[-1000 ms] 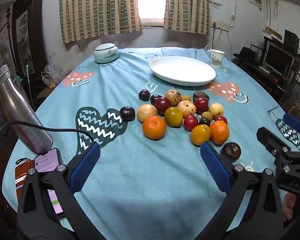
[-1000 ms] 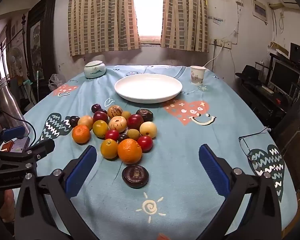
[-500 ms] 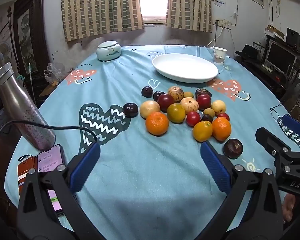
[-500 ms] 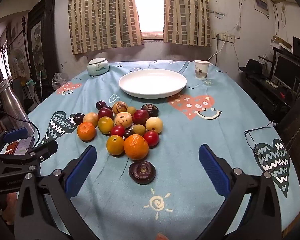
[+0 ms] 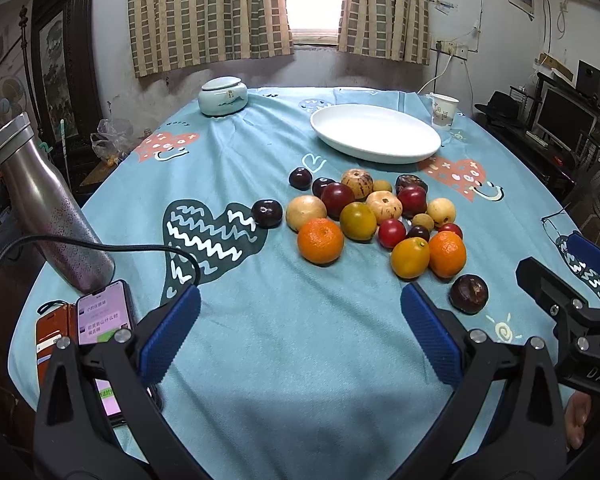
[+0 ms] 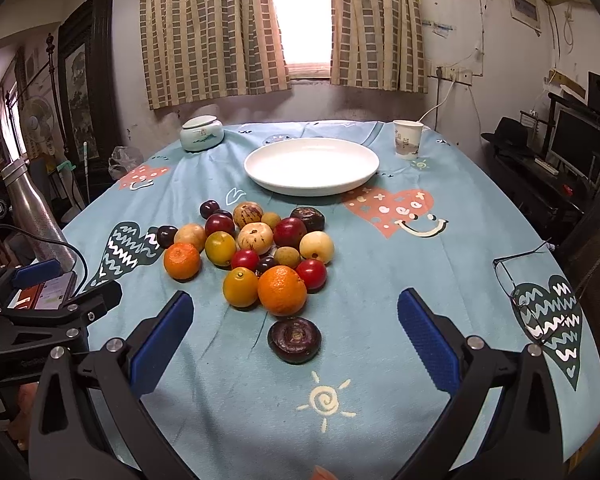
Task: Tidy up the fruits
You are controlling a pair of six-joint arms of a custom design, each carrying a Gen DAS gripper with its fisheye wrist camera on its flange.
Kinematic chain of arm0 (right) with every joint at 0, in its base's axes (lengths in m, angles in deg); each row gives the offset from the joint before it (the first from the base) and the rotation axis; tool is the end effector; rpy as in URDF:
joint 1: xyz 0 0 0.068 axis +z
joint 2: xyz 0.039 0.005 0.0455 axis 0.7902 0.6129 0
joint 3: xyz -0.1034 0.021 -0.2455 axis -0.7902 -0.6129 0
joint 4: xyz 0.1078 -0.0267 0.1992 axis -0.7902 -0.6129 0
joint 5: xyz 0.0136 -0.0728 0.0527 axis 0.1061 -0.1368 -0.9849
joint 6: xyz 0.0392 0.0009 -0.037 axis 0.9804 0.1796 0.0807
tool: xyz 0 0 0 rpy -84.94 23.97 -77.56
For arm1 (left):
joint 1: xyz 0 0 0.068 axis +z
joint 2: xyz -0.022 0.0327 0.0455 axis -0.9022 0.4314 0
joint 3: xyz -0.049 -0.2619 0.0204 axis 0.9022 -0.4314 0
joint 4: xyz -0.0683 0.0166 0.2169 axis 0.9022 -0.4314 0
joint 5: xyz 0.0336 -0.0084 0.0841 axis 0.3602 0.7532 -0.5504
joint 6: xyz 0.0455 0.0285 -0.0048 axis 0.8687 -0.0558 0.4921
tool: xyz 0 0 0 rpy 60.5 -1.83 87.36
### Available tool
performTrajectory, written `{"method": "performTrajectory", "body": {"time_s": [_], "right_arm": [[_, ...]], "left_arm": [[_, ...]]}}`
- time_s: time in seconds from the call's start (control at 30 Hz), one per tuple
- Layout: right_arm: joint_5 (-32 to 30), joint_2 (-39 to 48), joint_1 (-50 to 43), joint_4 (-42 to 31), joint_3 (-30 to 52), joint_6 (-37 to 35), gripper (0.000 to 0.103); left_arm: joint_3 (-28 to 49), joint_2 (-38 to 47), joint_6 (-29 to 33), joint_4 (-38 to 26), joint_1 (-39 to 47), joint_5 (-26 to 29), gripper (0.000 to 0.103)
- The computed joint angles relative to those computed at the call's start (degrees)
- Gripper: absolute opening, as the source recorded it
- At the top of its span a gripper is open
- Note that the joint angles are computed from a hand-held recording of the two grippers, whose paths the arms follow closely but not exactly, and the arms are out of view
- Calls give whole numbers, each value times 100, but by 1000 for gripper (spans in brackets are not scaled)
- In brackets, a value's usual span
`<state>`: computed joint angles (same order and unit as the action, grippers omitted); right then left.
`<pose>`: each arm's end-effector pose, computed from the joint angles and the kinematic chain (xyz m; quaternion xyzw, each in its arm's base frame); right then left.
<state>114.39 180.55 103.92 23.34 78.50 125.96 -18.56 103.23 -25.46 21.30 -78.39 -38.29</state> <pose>0.2164 0.2288 0.1421 0.2117 0.8608 -0.0702 0.4574 0.3557 -0.0982 0.1824 0.2858 0.8673 -0.1183 0.3901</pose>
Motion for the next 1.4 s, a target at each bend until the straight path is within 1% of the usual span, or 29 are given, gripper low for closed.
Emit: {"method": "performTrajectory", "body": {"time_s": [0.9, 1.0, 1.4], "right_arm": [[-39, 20, 19, -7, 47, 11, 102], [-36, 23, 19, -13, 51, 11, 102], [-67, 131, 52, -37, 165, 36, 102]], "left_arm": [[31, 13, 56, -91, 126, 38, 101], [-36, 41, 44, 10, 117, 11, 101], [-94, 77, 91, 97, 171, -16, 101]]}}
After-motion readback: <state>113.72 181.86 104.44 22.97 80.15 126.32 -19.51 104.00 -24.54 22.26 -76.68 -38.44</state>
